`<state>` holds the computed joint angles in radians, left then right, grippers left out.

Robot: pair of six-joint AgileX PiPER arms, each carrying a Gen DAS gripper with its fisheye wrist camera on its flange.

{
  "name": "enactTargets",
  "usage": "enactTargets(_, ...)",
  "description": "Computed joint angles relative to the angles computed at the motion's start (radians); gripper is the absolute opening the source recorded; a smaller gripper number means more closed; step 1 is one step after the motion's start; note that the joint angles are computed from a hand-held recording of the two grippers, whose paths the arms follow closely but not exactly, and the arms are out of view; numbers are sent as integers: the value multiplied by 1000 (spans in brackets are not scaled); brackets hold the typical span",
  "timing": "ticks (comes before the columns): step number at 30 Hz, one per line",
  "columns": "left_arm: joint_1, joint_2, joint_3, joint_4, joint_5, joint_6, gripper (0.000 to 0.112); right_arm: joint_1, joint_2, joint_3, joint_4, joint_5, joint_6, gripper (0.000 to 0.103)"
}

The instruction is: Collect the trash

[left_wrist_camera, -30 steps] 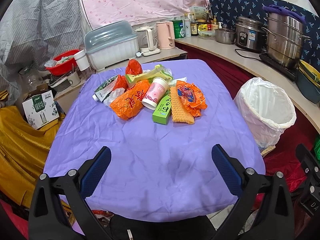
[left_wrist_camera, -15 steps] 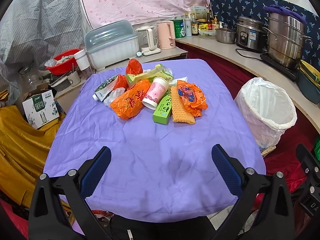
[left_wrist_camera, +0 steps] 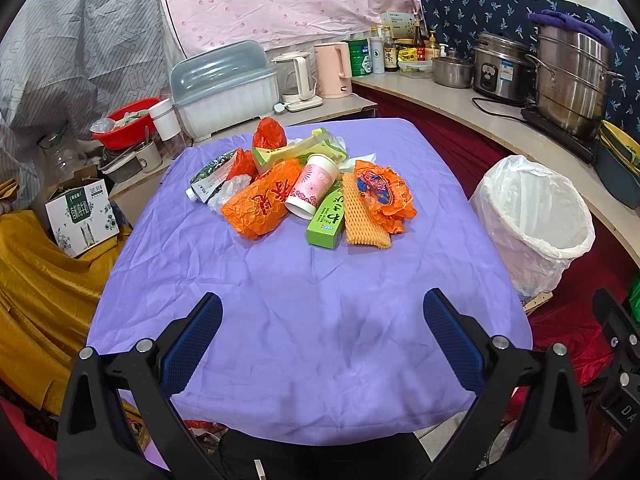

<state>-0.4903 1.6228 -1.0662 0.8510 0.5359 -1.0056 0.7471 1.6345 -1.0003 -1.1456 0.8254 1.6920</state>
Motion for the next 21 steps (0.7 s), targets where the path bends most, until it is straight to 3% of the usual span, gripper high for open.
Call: enactTargets(21,4,0,3,12,-3,-9,96,-11,-8,26,-15,-9,29,96)
